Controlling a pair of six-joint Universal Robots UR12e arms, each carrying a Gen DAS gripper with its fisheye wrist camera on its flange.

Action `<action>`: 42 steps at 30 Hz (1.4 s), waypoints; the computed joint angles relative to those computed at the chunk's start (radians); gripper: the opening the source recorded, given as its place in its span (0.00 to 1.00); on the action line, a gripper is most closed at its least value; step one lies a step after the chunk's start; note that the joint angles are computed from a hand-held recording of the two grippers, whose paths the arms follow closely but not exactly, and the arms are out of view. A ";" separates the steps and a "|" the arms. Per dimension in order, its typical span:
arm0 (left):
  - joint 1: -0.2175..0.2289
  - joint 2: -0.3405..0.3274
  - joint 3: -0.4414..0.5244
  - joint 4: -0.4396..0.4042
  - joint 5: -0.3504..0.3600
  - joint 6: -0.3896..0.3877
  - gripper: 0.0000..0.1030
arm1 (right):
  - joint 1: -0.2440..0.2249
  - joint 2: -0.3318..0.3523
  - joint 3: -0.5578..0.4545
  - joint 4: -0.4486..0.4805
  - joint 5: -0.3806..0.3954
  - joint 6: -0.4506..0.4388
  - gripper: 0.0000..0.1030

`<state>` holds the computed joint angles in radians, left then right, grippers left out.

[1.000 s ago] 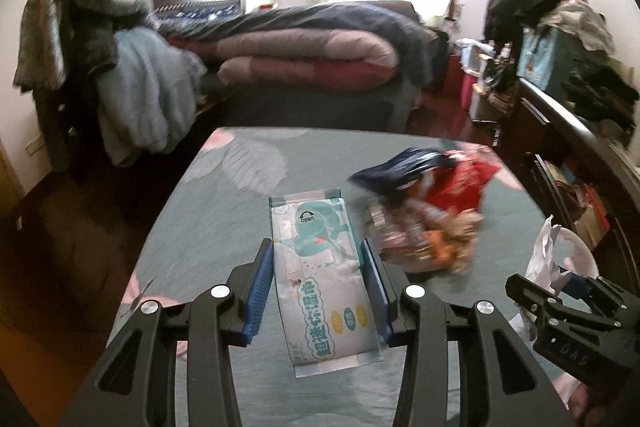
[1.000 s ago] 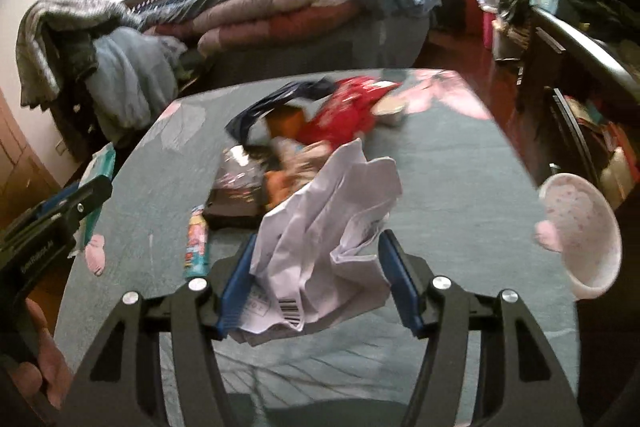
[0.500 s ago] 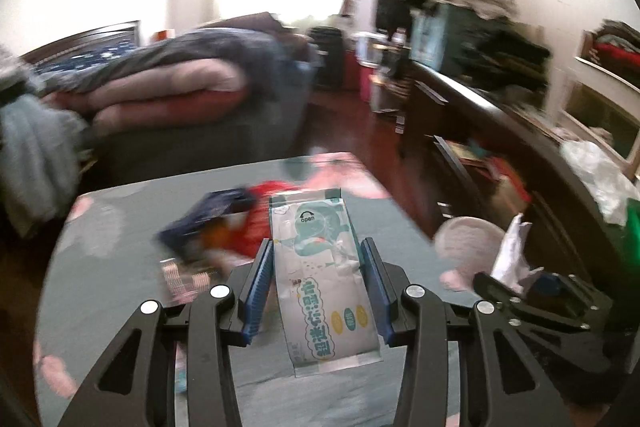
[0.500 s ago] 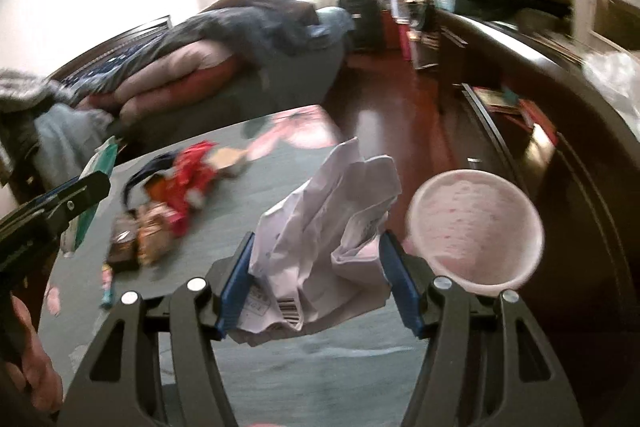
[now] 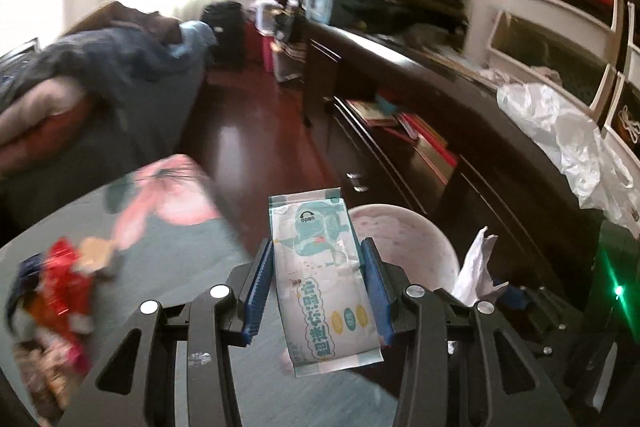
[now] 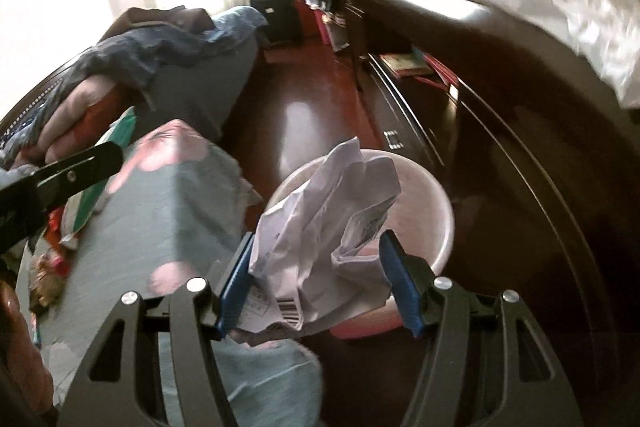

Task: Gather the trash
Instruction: 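Carry both items to the pink wastebasket and open both grippers over it, then return both tools to the table and grasp the dark snack bag with the left gripper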

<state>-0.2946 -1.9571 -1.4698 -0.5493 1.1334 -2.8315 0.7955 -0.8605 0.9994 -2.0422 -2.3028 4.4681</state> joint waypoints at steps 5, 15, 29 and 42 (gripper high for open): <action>-0.040 -0.066 0.087 -0.106 -0.006 0.020 0.43 | -0.025 -0.020 0.054 -0.017 0.002 0.016 0.61; -0.080 -0.150 0.200 -0.264 -0.008 0.045 0.66 | -0.065 -0.026 0.108 -0.011 0.029 0.031 0.65; -0.049 -0.087 0.099 -0.050 0.017 -0.036 0.90 | -0.048 -0.014 0.071 0.041 0.034 0.059 0.78; 0.023 0.068 -0.102 0.199 0.209 -0.055 0.96 | 0.034 0.096 -0.190 0.078 -0.014 -0.072 0.93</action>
<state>-0.2712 -1.8894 -1.5721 -0.3498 1.3426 -2.8866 0.8291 -0.7640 0.8097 -1.9640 -2.3167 4.3962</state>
